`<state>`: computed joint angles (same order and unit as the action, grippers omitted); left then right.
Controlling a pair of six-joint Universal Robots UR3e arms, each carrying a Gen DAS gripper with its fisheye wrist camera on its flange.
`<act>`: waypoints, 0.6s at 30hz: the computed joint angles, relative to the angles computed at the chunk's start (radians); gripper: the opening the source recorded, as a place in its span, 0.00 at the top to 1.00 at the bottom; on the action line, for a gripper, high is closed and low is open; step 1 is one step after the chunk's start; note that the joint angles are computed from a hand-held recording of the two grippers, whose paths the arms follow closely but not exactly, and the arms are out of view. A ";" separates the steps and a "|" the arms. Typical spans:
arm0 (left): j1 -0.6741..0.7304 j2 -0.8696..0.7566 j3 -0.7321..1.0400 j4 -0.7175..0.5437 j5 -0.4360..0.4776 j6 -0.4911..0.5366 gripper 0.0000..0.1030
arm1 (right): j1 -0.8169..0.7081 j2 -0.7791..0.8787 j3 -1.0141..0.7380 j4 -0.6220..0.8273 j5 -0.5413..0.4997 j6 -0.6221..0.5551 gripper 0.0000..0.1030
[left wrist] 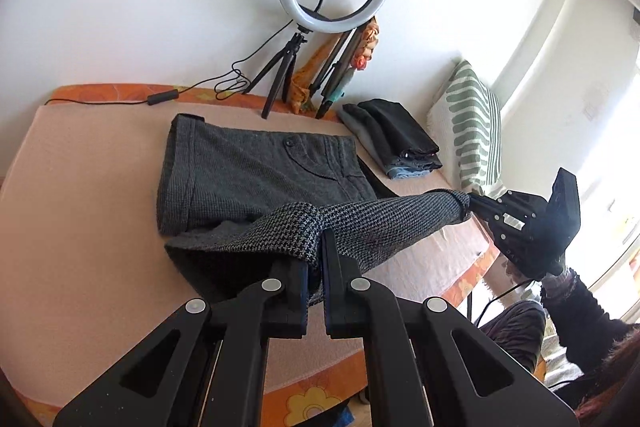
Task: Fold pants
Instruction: 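Lift both hems and fold them over toward the waistband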
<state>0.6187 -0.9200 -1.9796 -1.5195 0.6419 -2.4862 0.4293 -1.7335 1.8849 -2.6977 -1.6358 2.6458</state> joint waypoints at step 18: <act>-0.258 -0.816 0.566 0.596 0.168 -0.461 0.96 | -0.096 0.723 -1.051 0.345 -0.023 -0.154 0.97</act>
